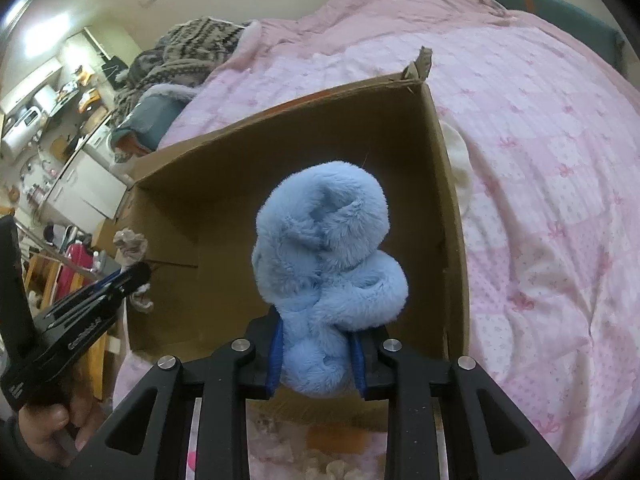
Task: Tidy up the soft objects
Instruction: 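Carry both items over the box and open both tools to drop them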
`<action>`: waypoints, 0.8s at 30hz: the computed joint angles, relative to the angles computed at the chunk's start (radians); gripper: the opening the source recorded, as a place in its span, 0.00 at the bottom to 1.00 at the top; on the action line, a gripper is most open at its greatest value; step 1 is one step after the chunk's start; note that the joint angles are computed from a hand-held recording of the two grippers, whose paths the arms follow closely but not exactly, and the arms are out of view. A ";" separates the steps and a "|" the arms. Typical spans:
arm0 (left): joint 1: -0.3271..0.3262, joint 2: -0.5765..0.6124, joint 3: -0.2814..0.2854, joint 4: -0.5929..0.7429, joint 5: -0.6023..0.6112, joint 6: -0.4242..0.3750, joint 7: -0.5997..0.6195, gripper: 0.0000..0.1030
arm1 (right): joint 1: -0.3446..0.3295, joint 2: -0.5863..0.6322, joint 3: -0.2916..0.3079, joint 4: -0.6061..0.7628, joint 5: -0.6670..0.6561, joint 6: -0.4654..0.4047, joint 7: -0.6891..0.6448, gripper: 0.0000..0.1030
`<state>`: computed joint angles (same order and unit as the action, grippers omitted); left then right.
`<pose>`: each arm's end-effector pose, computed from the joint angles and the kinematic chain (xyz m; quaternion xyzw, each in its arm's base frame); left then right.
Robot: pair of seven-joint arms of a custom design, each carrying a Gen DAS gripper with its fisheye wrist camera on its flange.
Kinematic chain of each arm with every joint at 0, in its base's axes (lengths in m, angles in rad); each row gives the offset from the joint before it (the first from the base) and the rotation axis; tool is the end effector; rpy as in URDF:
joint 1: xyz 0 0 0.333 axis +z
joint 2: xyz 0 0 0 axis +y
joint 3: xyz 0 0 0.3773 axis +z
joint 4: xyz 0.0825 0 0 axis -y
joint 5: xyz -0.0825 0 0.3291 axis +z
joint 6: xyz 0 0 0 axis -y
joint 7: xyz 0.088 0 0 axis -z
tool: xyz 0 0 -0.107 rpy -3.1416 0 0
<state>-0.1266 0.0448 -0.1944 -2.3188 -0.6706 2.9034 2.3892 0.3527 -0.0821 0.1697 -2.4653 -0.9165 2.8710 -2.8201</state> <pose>0.4963 -0.1242 0.4741 -0.4765 0.8265 -0.2693 0.1317 0.3666 0.2643 0.4641 -0.4717 0.8259 -0.1166 0.2862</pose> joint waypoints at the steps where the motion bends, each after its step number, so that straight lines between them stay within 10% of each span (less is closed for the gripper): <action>1: 0.002 0.007 0.005 0.009 0.009 -0.016 -0.022 0.13 | -0.002 0.006 -0.002 0.004 -0.002 0.000 -0.004 0.28; 24: -0.031 -0.009 -0.008 -0.035 0.012 0.003 0.038 0.15 | 0.025 0.054 -0.028 0.001 0.100 0.052 -0.145 0.31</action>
